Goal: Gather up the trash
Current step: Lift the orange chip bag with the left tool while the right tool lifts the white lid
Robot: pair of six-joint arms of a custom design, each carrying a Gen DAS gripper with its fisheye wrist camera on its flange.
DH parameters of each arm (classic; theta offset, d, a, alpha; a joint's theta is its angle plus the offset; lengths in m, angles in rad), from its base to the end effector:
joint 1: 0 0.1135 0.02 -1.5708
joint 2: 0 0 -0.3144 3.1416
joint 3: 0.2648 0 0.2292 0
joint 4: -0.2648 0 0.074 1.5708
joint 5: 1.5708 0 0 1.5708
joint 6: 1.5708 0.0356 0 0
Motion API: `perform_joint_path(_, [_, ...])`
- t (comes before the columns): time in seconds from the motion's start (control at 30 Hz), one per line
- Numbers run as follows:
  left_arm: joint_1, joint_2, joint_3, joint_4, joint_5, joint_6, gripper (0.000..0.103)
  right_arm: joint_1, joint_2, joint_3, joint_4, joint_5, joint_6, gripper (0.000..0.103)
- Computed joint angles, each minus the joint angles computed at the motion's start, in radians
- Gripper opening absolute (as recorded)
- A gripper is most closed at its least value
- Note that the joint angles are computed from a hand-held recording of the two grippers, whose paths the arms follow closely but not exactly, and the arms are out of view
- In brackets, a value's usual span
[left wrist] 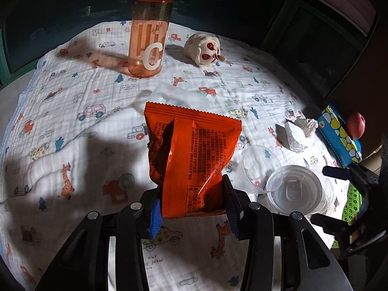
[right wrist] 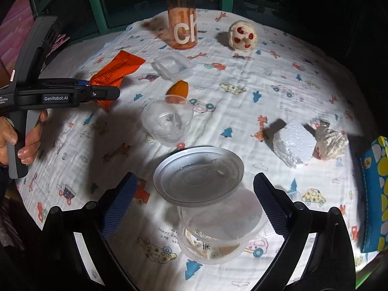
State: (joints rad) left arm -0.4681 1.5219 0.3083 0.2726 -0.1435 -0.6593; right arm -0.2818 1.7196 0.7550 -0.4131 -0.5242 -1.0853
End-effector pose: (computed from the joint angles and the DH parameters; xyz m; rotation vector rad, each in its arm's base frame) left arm 0.1830 -0.0868 0.1530 -0.2993 2.5034 -0.2856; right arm 0.2567 -0.0558 0.1739 -1.0945 2.4010 0.3873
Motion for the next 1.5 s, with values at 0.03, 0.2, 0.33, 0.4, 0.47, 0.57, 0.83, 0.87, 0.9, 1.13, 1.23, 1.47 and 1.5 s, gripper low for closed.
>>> perform_joint_path(0.03, [0.003,-0.004,-0.001,-0.002,0.002,0.003,0.042,0.021,0.013,0.005,0.006,0.019,0.005,0.096])
perform_joint_path(0.2, [0.015,-0.014,-0.008,-0.004,0.008,0.004,0.042,0.102,0.052,-0.007,0.071,0.115,0.017,0.098])
perform_joint_path(0.33, [0.019,-0.015,-0.014,0.001,0.016,0.001,0.042,0.131,0.066,-0.018,0.11,0.153,0.026,0.098])
perform_joint_path(0.4, [0.019,-0.014,-0.015,0.003,0.018,0.002,0.042,0.145,0.073,-0.028,0.137,0.173,0.035,0.098])
perform_joint_path(0.47, [0.018,-0.013,-0.015,0.003,0.017,0.002,0.042,0.158,0.082,-0.04,0.168,0.199,0.047,0.097])
perform_joint_path(0.57, [0.012,-0.015,-0.013,0.001,0.013,-0.002,0.042,0.165,0.089,-0.058,0.209,0.209,0.062,0.094])
perform_joint_path(0.83, [-0.042,-0.059,0.012,-0.05,-0.016,-0.027,0.042,0.073,0.002,-0.081,0.174,0.098,0.061,0.093])
perform_joint_path(0.87, [-0.057,-0.067,0.022,-0.064,-0.023,-0.033,0.042,0.052,-0.011,-0.075,0.152,0.077,0.062,0.093])
perform_joint_path(0.9, [-0.074,-0.076,0.033,-0.078,-0.032,-0.038,0.042,0.029,-0.026,-0.071,0.129,0.055,0.058,0.093])
perform_joint_path(1.13, [-0.223,-0.082,0.139,-0.158,-0.093,-0.069,0.042,-0.194,-0.11,-0.038,-0.039,-0.077,-0.006,0.093])
perform_joint_path(1.23, [-0.292,-0.053,0.196,-0.179,-0.115,-0.082,0.042,-0.309,-0.124,-0.014,-0.102,-0.12,-0.052,0.093])
perform_joint_path(1.47, [-0.441,0.068,0.363,-0.22,-0.143,-0.102,0.042,-0.564,-0.072,0.096,-0.261,-0.192,-0.175,0.093])
perform_joint_path(1.5, [-0.456,0.084,0.386,-0.225,-0.143,-0.102,0.042,-0.596,-0.051,0.124,-0.279,-0.197,-0.19,0.093])
